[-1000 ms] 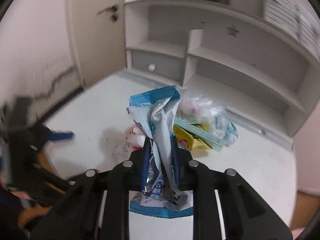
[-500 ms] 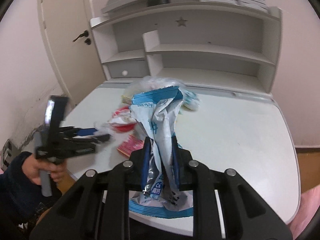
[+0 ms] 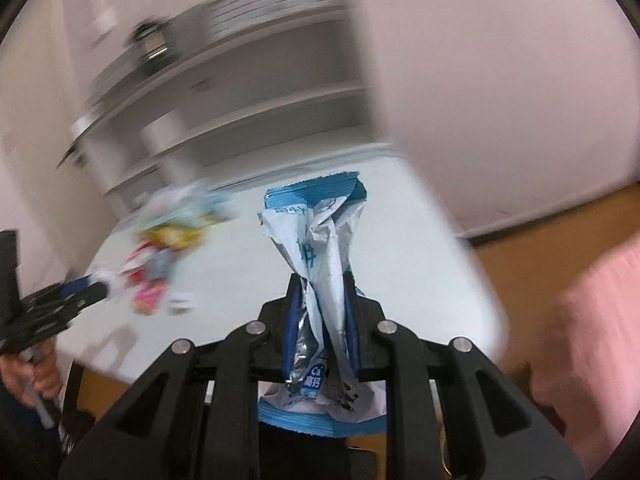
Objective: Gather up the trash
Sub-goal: 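Carry both items to the black bin and open both grippers over it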
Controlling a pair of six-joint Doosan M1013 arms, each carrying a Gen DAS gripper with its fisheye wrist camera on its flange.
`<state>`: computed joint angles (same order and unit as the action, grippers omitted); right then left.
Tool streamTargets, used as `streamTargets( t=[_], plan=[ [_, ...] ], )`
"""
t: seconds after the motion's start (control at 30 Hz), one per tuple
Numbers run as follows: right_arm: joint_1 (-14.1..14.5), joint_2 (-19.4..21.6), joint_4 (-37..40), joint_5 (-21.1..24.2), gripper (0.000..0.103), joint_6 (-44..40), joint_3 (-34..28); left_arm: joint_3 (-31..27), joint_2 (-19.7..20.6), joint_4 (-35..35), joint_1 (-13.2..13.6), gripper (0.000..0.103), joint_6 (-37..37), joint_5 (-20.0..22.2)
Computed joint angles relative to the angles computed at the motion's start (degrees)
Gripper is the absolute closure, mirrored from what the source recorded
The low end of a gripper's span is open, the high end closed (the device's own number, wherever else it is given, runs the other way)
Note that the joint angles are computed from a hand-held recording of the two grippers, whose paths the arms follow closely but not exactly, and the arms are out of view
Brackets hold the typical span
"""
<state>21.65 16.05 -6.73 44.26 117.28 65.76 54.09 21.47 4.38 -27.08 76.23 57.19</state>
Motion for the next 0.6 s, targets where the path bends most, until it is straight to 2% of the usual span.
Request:
streamTargets(
  t=[0.13,0.27,0.4,0.47,0.6],
  plan=[
    [-3.8,-5.9,-8.3,-0.7,0.083,15.8,9.6,-6.5,4.6,-10.1,-4.1,0.049,12.3,0.8],
    [-7.3,-10.0,-14.4,1.4,0.083,28.4,17.2,-14.1,10.8,-21.2,-7.9,0.049,22.6,6.5],
    [-11.8,-12.1,-11.8,3.5,0.083,33.8,23.6,-21.0,17.8,-27.1,-11.3,0.049,27.6,14.0],
    [-13.9,-12.4,-8.1,4.3,0.083,33.4,26.2,-24.9,21.9,-28.7,-12.4,0.049,27.8,18.2],
    [-17.4,-11.3,0.7,6.6,0.083,29.6,30.2,-30.2,28.3,-28.4,-13.6,0.049,27.7,23.1]
  ],
)
